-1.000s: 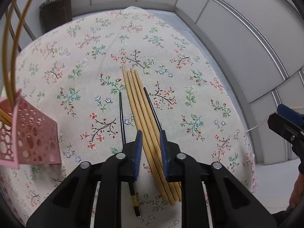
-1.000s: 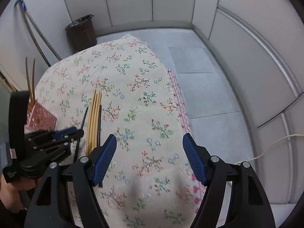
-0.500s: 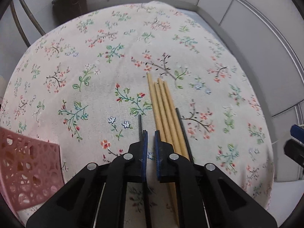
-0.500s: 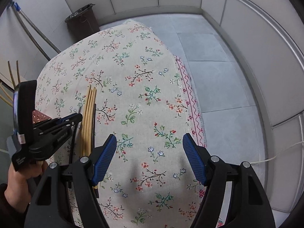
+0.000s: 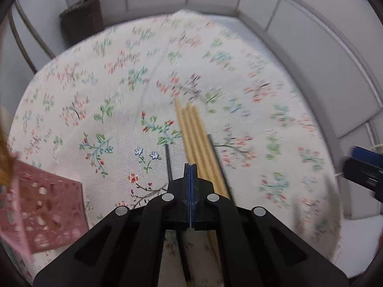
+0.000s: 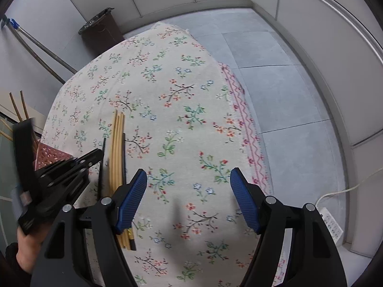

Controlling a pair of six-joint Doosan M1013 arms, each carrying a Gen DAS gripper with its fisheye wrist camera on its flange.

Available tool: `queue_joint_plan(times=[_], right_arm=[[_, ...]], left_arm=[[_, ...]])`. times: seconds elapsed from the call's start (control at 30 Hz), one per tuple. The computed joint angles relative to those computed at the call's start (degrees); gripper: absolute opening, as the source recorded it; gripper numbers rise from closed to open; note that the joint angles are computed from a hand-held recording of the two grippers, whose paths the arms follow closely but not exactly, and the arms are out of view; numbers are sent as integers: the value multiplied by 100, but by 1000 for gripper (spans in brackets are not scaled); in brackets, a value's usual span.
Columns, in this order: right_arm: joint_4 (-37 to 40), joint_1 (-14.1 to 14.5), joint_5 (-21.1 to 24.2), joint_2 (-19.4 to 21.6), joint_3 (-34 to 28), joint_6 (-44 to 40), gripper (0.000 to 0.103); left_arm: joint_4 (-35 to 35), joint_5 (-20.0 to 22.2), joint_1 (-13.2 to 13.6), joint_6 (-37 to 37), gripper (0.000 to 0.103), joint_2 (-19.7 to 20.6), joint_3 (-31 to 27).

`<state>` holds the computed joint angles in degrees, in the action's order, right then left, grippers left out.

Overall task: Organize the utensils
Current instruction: 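Grasp a black chopstick from the bundle with the left tool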

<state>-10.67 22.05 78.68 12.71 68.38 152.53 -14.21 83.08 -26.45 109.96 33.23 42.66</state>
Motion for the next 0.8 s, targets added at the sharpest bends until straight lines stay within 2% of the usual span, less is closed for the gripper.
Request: queue_joint_plan(times=[0.13,0.23,0.33,0.37,0.4,0.43,0.47,0.53,0.6,0.7,0.8], right_arm=[[179,-23,-189,71,-49,4,67],[432,-71,-323,178,-118,-89,59],[583,-114,-341,293,-191,1,58],[624,-128,-344,323,-203,34,58],[673,-143,-334,354,-218,68,58],[700,-150,-325,368,-218,92,58],[727,-159,-308,378,-217,127,58],[745,-171,-336,362,-180,173,58],[738,-180,-374,307,-115,201,58],[699,-200,-386,224,-21,247,58],[709,-247,-422,121,122,274,58]], left_arm=[[-531,-30,196,289,0,-292,170],[-840,9,352,426,0,-415,236],[-847,33,363,374,0,-437,311],[-769,4,345,323,7,-427,320],[-709,21,313,240,29,-395,324],[-681,1,292,197,42,-363,327],[-560,-85,249,157,61,-347,351],[-315,-211,153,143,56,-322,423],[-159,-198,91,37,39,-213,377],[227,-275,0,-255,31,-96,386],[434,-361,-43,-332,30,-79,449]])
